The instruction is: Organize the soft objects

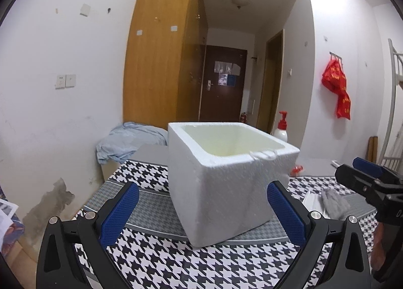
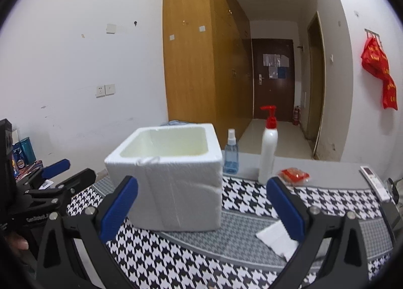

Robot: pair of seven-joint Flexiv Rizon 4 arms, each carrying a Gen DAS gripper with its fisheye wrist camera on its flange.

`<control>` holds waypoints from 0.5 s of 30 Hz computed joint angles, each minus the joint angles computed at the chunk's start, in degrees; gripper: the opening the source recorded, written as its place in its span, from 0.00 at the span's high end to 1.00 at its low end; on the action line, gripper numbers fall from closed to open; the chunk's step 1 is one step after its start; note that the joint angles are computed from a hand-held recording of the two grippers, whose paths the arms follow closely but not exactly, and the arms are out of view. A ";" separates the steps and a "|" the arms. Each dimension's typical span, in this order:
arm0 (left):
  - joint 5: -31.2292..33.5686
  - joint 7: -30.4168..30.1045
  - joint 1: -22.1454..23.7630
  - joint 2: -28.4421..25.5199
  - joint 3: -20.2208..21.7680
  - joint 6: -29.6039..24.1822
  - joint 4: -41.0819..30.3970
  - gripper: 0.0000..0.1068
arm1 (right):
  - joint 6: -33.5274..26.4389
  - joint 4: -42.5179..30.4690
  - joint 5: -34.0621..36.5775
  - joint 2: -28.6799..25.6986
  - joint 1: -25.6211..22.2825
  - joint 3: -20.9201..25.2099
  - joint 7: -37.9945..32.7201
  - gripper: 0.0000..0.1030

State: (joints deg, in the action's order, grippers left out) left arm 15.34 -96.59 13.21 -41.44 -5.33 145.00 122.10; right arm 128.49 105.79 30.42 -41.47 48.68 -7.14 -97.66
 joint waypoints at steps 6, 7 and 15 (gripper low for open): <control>1.24 -0.60 0.15 -1.07 -0.32 1.40 0.01 0.05 | 0.56 1.23 2.00 0.20 0.33 0.09 0.49 0.00; 1.33 -0.36 -0.01 -1.13 -0.19 1.53 0.01 0.05 | 0.58 1.27 2.38 0.26 0.48 0.07 0.50 0.00; 3.19 -0.49 0.57 -0.80 -0.61 1.46 -0.35 0.05 | -1.47 1.61 7.33 0.83 3.67 -2.51 -0.99 0.00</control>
State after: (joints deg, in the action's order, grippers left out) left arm 18.53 -97.09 13.78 -42.24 -5.95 146.46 121.76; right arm 127.03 107.40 37.75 -40.64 52.36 -9.65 -98.65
